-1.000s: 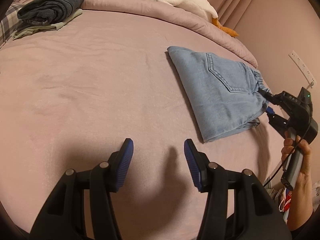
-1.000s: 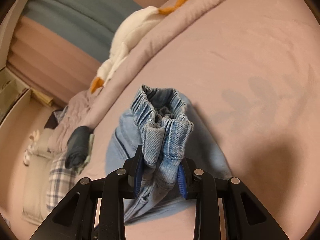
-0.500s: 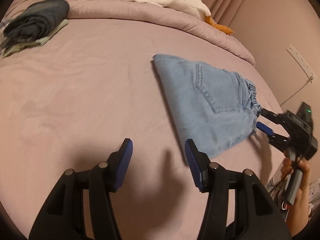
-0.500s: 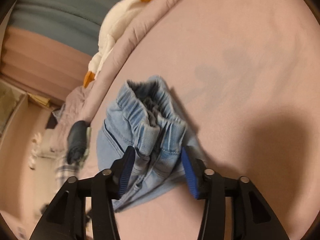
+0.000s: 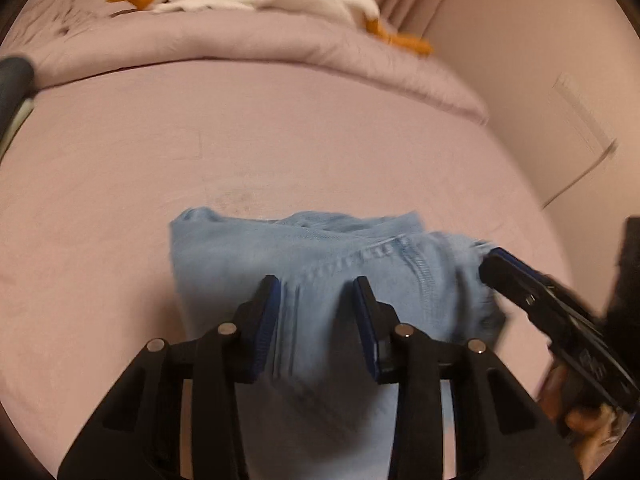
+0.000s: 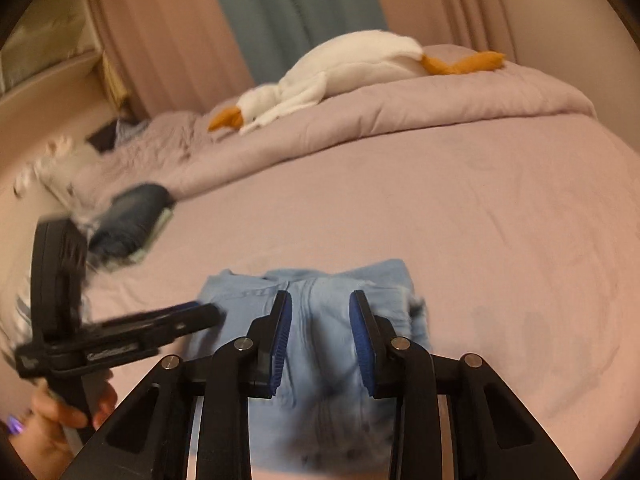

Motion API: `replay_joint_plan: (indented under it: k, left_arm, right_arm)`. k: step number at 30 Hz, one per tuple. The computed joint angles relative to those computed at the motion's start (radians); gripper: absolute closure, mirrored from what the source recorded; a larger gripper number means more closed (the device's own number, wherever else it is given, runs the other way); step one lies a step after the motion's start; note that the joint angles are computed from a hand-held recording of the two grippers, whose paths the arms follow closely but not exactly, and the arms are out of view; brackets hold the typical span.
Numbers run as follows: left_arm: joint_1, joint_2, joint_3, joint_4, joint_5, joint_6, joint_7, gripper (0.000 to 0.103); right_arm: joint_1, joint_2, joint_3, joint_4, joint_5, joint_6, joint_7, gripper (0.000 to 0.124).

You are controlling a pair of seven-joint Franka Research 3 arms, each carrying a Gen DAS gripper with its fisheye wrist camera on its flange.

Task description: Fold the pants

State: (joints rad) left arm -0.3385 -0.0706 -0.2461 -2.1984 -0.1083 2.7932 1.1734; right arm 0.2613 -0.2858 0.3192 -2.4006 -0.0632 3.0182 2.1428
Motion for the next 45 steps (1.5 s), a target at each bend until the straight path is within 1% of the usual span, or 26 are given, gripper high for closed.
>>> replay_joint_plan:
  k: [2,3,4,5,7,8,10,13,17,18,20,21,22,23,25,26,27,30,31,32,34,37,39,40,43,45]
  left_arm:
    - [0.006,0.074,-0.008,0.072,0.069,-0.089,-0.007,0.067]
    - [0.009,0.093,-0.011,0.086,0.079,-0.106,-0.002,0.067]
    - [0.011,0.1,-0.014,0.086,0.097,-0.096,-0.006,0.067]
    - [0.013,0.101,-0.017,0.089,0.112,-0.099,-0.015,0.067]
    - [0.013,0.1,-0.021,0.096,0.148,-0.117,-0.03,0.067]
    - [0.015,0.098,-0.022,0.094,0.146,-0.115,-0.028,0.067]
    - [0.019,0.076,-0.023,0.068,0.113,-0.093,-0.017,0.066]
    - [0.016,-0.001,-0.014,-0.011,0.007,-0.06,0.035,0.066]
    - [-0.031,-0.119,0.014,-0.165,-0.072,0.031,0.045,0.066]
    - [-0.052,-0.146,0.025,-0.203,-0.102,0.049,0.056,0.066]
    - [-0.072,-0.178,0.023,-0.256,-0.094,0.084,0.039,0.067]
    - [-0.079,-0.196,0.015,-0.284,-0.072,0.096,0.023,0.068]
    - [-0.087,-0.211,0.011,-0.308,-0.052,0.104,0.011,0.068]
    - [-0.079,-0.237,-0.012,-0.346,-0.009,0.132,-0.026,0.068]
    - [-0.08,-0.282,-0.028,-0.401,0.044,0.174,-0.08,0.068]
    - [-0.084,-0.309,-0.028,-0.432,0.055,0.197,-0.107,0.068]
    - [-0.102,-0.328,-0.013,-0.453,0.054,0.209,-0.12,0.068]
    - [-0.208,-0.381,0.088,-0.519,0.007,0.228,-0.131,0.063]
    - [-0.252,-0.392,0.136,-0.536,-0.017,0.215,-0.128,0.06]
    - [-0.323,-0.395,0.207,-0.556,-0.067,0.237,-0.107,0.059]
    - [-0.404,-0.419,0.28,-0.597,-0.128,0.283,-0.097,0.058]
    - [-0.504,-0.411,0.382,-0.59,-0.169,0.305,-0.069,0.062]
    - [-0.608,-0.411,0.483,-0.587,-0.215,0.325,-0.029,0.064]
    - [-0.627,-0.413,0.502,-0.587,-0.225,0.33,-0.021,0.064]
    - [-0.589,-0.418,0.462,-0.595,-0.21,0.322,-0.027,0.068]
    - [-0.563,-0.422,0.429,-0.603,-0.197,0.322,-0.038,0.069]
  right_arm:
    - [0.006,0.024,-0.006,0.015,-0.013,-0.057,-0.025,0.097]
    - [0.005,0.033,-0.005,0.018,-0.033,-0.096,-0.032,0.104]
    - [0.011,0.045,-0.01,0.021,-0.044,-0.137,-0.036,0.112]
    - [0.028,0.049,-0.028,0.007,-0.036,-0.151,-0.049,0.114]
    - [0.079,0.026,-0.084,-0.058,0.033,-0.074,-0.096,0.124]
    - [0.101,0.02,-0.107,-0.063,0.075,-0.079,-0.121,0.124]
    - [0.146,0.017,-0.148,-0.057,0.171,-0.094,-0.176,0.124]
    - [0.119,-0.013,-0.106,-0.045,0.153,-0.125,-0.163,0.124]
    - [0.196,-0.041,-0.122,-0.065,0.218,-0.023,-0.274,0.123]
    - [0.204,-0.032,-0.118,-0.06,0.226,-0.007,-0.295,0.118]
    - [0.202,-0.005,-0.106,-0.04,0.235,-0.032,-0.312,0.114]
    - [0.198,0.022,-0.099,-0.019,0.233,-0.076,-0.314,0.114]
    - [0.176,0.052,-0.081,0.007,0.206,-0.15,-0.293,0.114]
    - [0.171,0.076,-0.075,0.011,0.187,-0.169,-0.276,0.114]
    - [0.172,0.072,-0.071,-0.021,0.166,-0.106,-0.265,0.114]
    - [0.18,0.07,-0.079,-0.013,0.174,-0.129,-0.271,0.114]
    - [0.191,0.072,-0.092,0.005,0.194,-0.163,-0.283,0.114]
    - [0.205,0.087,-0.12,0.083,0.234,-0.293,-0.322,0.113]
    - [0.215,0.086,-0.13,0.094,0.264,-0.299,-0.349,0.107]
    - [0.235,0.079,-0.142,0.084,0.316,-0.275,-0.397,0.103]
    - [0.269,0.099,-0.164,0.115,0.411,-0.239,-0.503,0.084]
    - [0.268,0.189,-0.154,0.233,0.448,-0.241,-0.546,0.08]
    - [0.262,0.288,-0.144,0.351,0.427,-0.266,-0.545,0.08]
    - [0.261,0.316,-0.141,0.384,0.404,-0.279,-0.535,0.08]
    - [0.264,0.423,-0.139,0.526,0.336,-0.354,-0.529,0.08]
    - [0.282,0.486,-0.153,0.613,0.247,-0.413,-0.503,0.08]
